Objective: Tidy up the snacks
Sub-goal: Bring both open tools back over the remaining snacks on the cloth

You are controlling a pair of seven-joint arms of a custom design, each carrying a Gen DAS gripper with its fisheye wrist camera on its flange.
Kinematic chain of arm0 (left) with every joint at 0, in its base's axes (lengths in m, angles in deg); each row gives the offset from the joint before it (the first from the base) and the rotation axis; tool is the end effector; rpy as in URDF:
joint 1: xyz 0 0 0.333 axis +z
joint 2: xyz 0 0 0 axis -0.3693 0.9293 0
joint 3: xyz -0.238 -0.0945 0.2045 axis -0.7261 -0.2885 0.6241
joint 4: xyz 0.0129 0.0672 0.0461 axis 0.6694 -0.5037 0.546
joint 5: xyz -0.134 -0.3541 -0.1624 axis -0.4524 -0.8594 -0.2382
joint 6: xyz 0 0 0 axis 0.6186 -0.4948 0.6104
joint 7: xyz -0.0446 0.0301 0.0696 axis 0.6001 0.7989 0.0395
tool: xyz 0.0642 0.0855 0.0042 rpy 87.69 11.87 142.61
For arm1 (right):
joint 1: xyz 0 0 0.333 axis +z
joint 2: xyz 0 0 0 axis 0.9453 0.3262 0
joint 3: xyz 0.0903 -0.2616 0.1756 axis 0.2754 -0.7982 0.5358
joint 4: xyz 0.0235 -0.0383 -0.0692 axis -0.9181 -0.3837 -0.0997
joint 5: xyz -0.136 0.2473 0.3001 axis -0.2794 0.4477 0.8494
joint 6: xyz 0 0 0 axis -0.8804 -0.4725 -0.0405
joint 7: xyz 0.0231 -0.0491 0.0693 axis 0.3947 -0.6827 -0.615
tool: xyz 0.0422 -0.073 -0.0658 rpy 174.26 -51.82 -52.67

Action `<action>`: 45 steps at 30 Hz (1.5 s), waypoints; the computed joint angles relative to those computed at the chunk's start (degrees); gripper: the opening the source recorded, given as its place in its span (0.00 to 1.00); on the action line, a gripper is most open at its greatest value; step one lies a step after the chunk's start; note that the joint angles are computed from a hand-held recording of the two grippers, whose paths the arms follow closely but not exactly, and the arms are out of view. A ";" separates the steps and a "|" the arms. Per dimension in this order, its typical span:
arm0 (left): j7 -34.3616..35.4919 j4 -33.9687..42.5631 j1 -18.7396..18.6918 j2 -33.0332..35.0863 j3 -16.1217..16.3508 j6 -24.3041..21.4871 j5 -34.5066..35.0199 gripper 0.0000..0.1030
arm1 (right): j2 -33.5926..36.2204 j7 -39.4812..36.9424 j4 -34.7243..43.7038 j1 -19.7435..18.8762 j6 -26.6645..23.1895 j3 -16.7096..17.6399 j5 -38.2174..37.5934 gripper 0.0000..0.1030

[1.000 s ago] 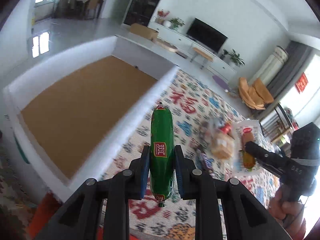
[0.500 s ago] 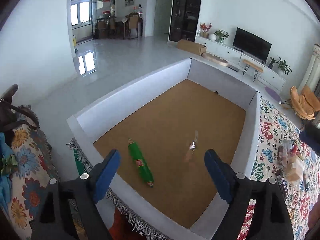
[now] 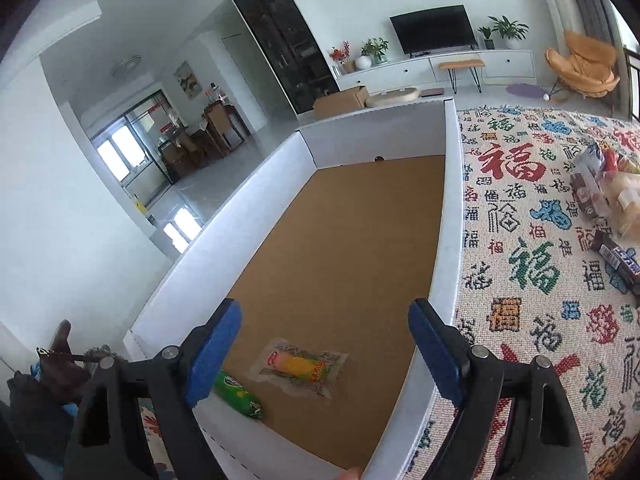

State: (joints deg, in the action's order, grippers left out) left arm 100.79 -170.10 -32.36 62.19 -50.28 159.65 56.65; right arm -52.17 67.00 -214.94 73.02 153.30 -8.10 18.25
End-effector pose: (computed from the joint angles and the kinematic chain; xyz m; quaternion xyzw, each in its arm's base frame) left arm 0.6376 -0.1960 0.4794 -0.6009 0.6691 -0.1480 0.4114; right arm 0.6026 -0.0236 0.4196 -0.7014 0.6131 -0.2536 0.2604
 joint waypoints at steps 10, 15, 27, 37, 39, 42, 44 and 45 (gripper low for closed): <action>-4.94 -5.61 0.25 -4.28 -1.41 1.56 -2.11 0.83 | 0.07 2.79 -3.19 -1.12 2.36 -0.60 -1.53 0.66; -13.80 -9.98 -0.29 -10.46 -3.26 4.90 7.33 0.94 | 1.20 6.93 -3.24 0.58 2.45 -2.05 -5.32 0.68; 19.55 -9.59 -5.70 -3.29 -7.67 18.38 -34.43 1.00 | 1.96 17.01 -2.56 1.50 1.04 -4.55 -13.62 0.85; 8.40 -4.20 -10.58 5.54 -3.48 10.94 -26.07 1.00 | 1.99 16.49 -2.39 0.25 0.76 -3.33 -12.84 0.85; 8.18 -4.48 -10.08 5.53 -3.74 11.16 -26.31 1.00 | 1.98 16.50 -2.39 0.21 0.74 -3.28 -12.83 0.85; 8.05 -4.51 -9.82 5.64 -4.07 11.03 -26.31 1.00 | 1.95 16.57 -2.41 0.20 0.72 -3.27 -12.91 0.85; 9.78 -3.92 -9.18 6.33 -4.88 10.14 -28.29 1.00 | 1.93 16.56 -2.42 0.18 0.71 -3.25 -12.90 0.85; 10.68 -3.26 -8.89 6.95 -5.15 9.77 -29.29 1.00 | 1.92 16.62 -2.44 0.20 0.72 -3.27 -12.96 0.85</action>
